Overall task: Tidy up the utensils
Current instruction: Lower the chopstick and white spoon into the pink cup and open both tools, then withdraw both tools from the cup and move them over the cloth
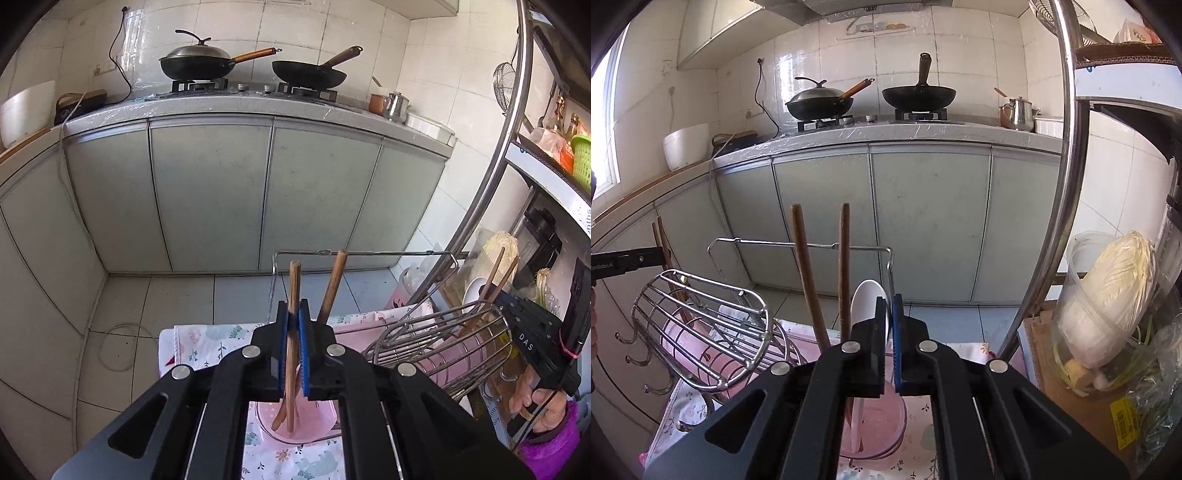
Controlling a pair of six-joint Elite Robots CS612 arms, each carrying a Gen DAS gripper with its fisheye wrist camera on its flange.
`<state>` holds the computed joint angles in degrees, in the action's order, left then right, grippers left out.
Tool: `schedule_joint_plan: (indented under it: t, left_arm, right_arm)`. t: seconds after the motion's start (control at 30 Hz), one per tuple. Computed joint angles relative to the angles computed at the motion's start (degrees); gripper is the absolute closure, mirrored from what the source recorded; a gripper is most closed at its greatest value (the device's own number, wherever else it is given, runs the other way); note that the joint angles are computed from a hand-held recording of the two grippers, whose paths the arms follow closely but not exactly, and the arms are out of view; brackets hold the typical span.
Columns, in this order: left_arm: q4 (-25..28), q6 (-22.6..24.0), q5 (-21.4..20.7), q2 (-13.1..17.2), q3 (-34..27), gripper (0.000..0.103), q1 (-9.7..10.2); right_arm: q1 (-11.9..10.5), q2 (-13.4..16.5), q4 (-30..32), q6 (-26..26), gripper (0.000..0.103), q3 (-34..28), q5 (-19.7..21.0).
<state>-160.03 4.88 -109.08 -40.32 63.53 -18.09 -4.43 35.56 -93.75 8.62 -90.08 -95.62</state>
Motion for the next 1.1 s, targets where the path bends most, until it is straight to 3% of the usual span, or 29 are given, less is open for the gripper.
schedule_joint_plan:
  t: [0.27,0.43,0.5,0.6,1.1]
  left_arm:
    - [1.5,-4.0,-1.9,0.4,-1.4,0.097,0.67]
    - [1.7,-5.7,-2.0,1.3,-1.7,0.094,0.68]
    - [1.3,-6.7,-2.4,1.5,-1.7,0.081,0.76]
    - [0.5,-7.1,-3.0,1.5,-1.4,0.076,0.92]
    - [-0.2,-8.5,-4.3,0.2,0.6,0.074,1.98]
  right_arm:
    - [-0.4,-0.3,2.2,1.6,0.095,0.2,2.0]
    - [-0.6,-0.4,5.0,2.1,0.078,0.1,3.3]
    - [-0.8,-0.3,5.2,2.5,0.067,-0.1,4.2]
    - [-1.0,-0.1,5.6,3.0,0.060,-0.6,4.7]
    - [-1.6,1.5,5.4,4.1,0.056,-4.8,6.9]
